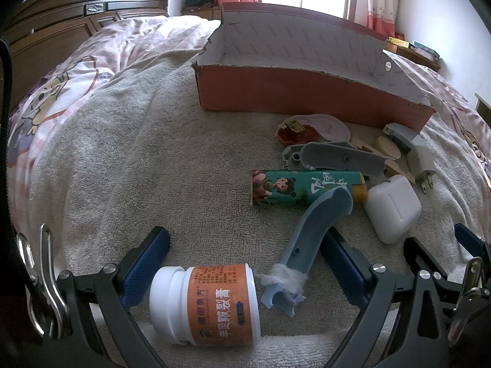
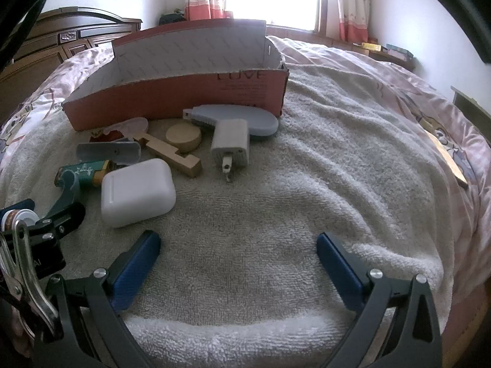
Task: Organize rigid objects
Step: 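Lower the left tool onto the white orange-labelled jar and close on it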
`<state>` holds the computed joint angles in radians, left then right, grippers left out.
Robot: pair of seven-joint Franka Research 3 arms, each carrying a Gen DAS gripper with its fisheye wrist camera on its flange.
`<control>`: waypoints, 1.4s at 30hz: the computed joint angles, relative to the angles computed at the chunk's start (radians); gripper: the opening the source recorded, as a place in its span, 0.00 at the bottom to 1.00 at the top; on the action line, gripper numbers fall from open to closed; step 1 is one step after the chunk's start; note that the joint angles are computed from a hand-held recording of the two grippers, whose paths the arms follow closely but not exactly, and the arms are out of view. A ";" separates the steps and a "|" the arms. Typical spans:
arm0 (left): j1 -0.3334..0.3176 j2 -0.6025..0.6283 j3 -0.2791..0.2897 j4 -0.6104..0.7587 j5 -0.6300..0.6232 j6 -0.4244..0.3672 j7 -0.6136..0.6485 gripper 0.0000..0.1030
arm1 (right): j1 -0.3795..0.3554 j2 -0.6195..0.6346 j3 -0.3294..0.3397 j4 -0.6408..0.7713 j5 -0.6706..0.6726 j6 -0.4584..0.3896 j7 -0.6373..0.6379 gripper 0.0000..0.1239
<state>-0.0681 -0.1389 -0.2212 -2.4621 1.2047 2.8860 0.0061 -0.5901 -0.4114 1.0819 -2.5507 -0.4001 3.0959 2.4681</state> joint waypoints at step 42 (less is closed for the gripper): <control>0.011 -0.047 0.002 -0.028 -0.047 0.037 0.069 0.44 | -0.019 0.009 0.007 0.012 0.007 0.015 -0.010 0.83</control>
